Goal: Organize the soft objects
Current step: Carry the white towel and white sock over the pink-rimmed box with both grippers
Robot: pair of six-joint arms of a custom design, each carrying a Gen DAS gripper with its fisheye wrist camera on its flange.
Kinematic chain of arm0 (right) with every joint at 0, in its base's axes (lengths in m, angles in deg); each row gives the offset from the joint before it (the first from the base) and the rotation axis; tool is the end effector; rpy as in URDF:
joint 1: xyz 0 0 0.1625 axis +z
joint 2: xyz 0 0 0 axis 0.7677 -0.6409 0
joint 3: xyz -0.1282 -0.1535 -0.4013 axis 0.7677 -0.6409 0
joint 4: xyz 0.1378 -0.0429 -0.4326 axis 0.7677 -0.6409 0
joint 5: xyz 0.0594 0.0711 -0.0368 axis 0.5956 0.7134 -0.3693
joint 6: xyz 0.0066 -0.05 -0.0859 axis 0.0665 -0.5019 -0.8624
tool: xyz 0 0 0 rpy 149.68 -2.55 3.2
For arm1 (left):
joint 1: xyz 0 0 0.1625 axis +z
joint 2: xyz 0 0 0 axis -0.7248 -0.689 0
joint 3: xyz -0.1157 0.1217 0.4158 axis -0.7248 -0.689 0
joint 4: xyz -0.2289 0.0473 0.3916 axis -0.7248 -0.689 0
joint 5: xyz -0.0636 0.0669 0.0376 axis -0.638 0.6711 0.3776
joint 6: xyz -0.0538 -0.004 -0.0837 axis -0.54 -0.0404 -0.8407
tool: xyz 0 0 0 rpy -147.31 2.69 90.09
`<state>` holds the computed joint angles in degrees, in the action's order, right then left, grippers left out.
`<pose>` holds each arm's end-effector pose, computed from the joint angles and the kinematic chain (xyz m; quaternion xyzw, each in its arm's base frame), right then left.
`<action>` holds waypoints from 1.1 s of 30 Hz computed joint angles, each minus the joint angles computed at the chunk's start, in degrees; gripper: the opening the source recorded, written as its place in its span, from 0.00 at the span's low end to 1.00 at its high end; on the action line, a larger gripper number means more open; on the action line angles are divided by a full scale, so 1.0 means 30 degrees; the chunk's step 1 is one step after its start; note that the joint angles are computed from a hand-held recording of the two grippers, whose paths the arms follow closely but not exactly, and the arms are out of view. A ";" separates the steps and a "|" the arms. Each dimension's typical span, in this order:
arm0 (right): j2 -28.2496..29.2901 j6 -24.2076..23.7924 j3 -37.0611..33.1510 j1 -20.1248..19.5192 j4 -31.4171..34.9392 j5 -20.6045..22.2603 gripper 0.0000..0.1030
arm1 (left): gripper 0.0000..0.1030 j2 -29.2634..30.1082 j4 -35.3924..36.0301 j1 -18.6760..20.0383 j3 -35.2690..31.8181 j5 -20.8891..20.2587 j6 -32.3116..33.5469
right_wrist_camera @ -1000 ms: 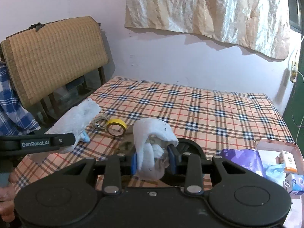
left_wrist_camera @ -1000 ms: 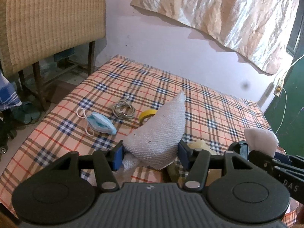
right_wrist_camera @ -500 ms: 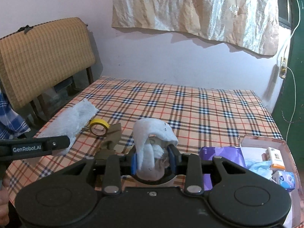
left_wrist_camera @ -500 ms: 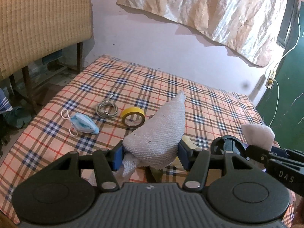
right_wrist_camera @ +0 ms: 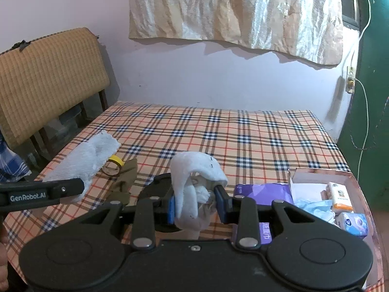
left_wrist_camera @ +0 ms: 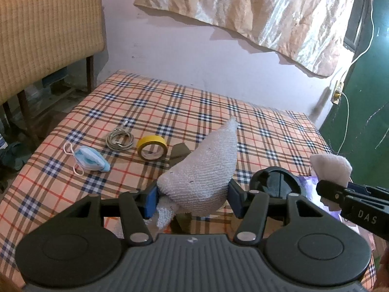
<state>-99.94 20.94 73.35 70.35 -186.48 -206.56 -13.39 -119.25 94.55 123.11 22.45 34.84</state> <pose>0.3634 -0.5013 0.0604 0.1548 -0.8170 0.4587 0.3133 -0.1745 -0.5035 0.2879 0.1677 0.8722 -0.3852 0.2506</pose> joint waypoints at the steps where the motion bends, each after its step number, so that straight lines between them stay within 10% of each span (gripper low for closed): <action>1: -0.0043 -0.0045 0.0054 -0.0016 -0.0109 -0.0066 0.39 | 0.57 0.0055 -0.0014 -0.0025 -0.0006 -0.0029 0.0023; 33: -0.1605 -0.0055 0.1999 -0.0814 -0.1997 -0.0607 0.39 | 0.57 0.1857 -0.0562 -0.0844 -0.0219 -0.1368 0.0811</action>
<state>-104.75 20.78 79.34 67.91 -192.47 -208.38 -7.82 -120.94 92.01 122.46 18.35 37.27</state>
